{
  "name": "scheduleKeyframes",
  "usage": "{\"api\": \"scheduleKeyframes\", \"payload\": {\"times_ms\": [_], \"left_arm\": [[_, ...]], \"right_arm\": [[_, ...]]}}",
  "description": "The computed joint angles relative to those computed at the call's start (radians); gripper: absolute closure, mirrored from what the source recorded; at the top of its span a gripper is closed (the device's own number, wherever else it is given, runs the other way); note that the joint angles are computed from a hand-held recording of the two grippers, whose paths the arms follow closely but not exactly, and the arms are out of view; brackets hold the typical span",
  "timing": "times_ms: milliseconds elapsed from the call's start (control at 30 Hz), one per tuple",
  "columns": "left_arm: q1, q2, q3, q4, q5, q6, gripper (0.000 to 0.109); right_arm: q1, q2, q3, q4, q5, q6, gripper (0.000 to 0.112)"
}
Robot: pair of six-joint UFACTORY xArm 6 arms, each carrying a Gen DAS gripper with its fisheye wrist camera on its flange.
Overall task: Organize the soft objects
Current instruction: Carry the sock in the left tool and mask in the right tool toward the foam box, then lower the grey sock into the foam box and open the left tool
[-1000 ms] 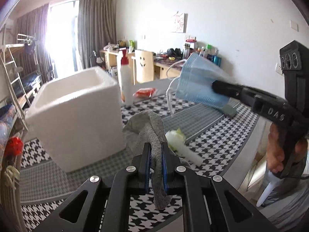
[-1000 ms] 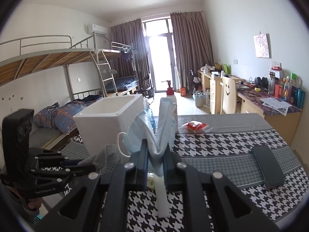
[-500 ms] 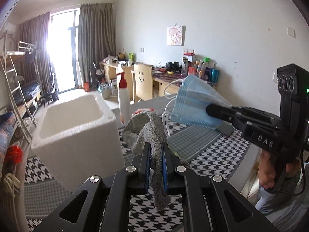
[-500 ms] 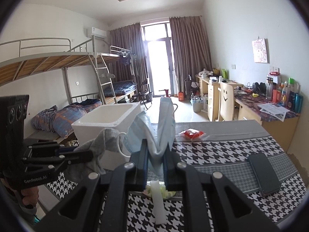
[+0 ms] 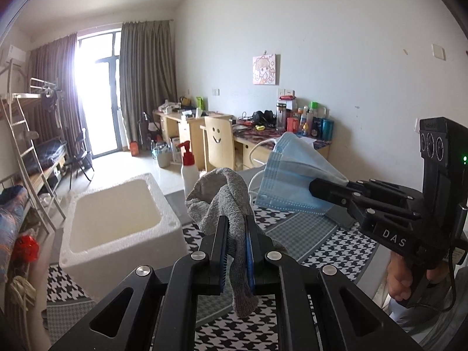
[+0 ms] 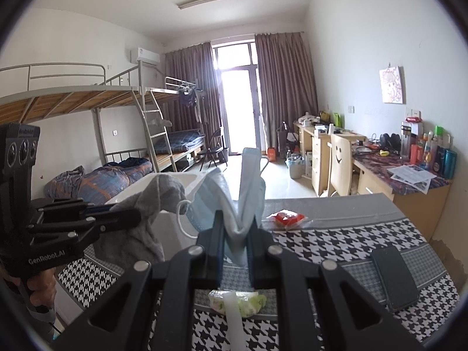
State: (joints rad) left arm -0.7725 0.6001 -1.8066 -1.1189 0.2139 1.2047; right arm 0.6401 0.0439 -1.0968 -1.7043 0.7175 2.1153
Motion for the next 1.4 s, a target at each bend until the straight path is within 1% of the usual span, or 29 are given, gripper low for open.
{"api": "scheduleKeyframes", "payload": {"times_ms": [100,333,467,633,700,800,867,1000,1167,1267,1400], "left_arm": [[-0.008,-0.003,-0.002,-0.022,-0.019,0.015,0.097],[-0.005,0.015,-0.045,-0.047,-0.029,0.029,0.097],[0.0,0.028,-0.073,-0.058,-0.034,0.035,0.097],[0.009,0.058,-0.117,-0.021,-0.038,-0.013,0.097],[0.013,0.065,-0.131,-0.024,-0.028,-0.01,0.097],[0.011,0.06,-0.132,-0.099,-0.04,0.063,0.097],[0.013,0.069,-0.146,-0.083,-0.042,0.036,0.097],[0.023,0.094,-0.184,-0.038,-0.049,-0.023,0.097],[0.031,0.119,-0.222,0.03,-0.062,-0.098,0.097],[0.036,0.126,-0.232,0.048,-0.078,-0.121,0.097],[0.043,0.14,-0.24,0.144,-0.117,-0.23,0.097]], "right_arm": [[-0.005,0.0,-0.005,0.007,0.003,-0.01,0.096],[-0.009,-0.007,-0.009,0.008,0.02,-0.017,0.096],[-0.016,0.002,-0.025,0.016,0.014,-0.025,0.096],[-0.02,0.018,-0.05,0.012,0.009,-0.035,0.096],[-0.02,0.019,-0.052,0.01,0.015,-0.037,0.096],[-0.018,0.026,-0.069,0.02,0.023,-0.055,0.096],[-0.012,0.038,-0.086,0.035,0.036,-0.076,0.096],[-0.014,0.048,-0.103,0.023,0.032,-0.072,0.096],[-0.019,0.066,-0.131,0.009,0.015,-0.08,0.096],[-0.025,0.08,-0.15,-0.004,0.0,-0.074,0.096],[-0.031,0.102,-0.178,-0.019,-0.01,-0.084,0.096]]}}
